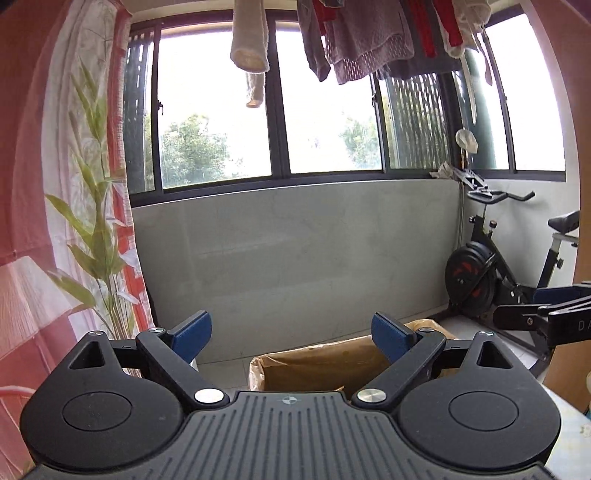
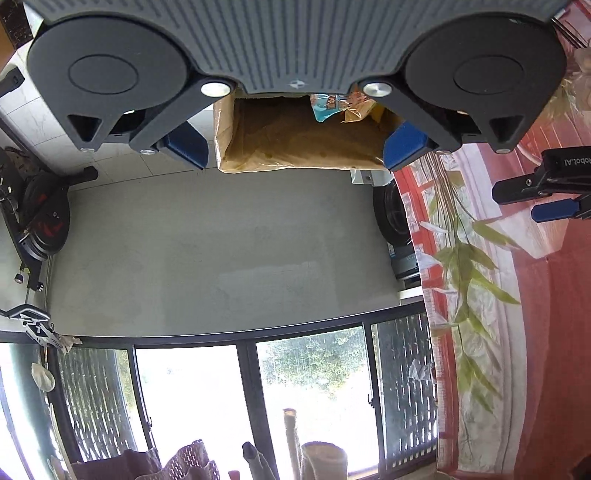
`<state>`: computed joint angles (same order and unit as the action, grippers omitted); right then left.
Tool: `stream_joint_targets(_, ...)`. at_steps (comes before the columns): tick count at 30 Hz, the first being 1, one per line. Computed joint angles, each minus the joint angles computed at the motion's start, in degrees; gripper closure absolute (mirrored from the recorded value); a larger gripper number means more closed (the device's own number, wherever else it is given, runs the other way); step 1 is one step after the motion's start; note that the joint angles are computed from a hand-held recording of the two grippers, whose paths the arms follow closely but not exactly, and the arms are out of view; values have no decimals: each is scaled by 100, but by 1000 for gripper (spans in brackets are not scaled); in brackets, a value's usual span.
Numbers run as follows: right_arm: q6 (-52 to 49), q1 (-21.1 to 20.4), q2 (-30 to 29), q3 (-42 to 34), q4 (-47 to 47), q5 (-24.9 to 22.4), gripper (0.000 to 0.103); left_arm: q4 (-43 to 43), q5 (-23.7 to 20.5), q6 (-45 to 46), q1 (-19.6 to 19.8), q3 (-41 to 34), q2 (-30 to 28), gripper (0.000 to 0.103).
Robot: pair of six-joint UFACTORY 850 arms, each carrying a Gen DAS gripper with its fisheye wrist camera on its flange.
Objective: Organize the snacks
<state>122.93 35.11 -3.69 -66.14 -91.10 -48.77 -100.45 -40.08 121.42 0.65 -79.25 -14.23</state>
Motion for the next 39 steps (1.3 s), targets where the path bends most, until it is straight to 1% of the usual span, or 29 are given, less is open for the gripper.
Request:
stream_joint_targets(3,-137,196,24,-10,144,-278,0,-30,14,-151,87,200,217,8)
stream_joint_targets(7,-192,309,61,-16,335,-284,0,6,203,-362,128,359,391,8)
stream_joint_targets(12,-389,413,14,-100,483,-519,0,266,263,-704,204,382,429,8)
stream_joint_targets(21,-521,450,-52,-194,595,-529,0,499,340,-980,234,318,395,8)
stream_joint_targets(39,-593,494,-69,-197,647,-553,0,709,238,-1185,286,267,358,8)
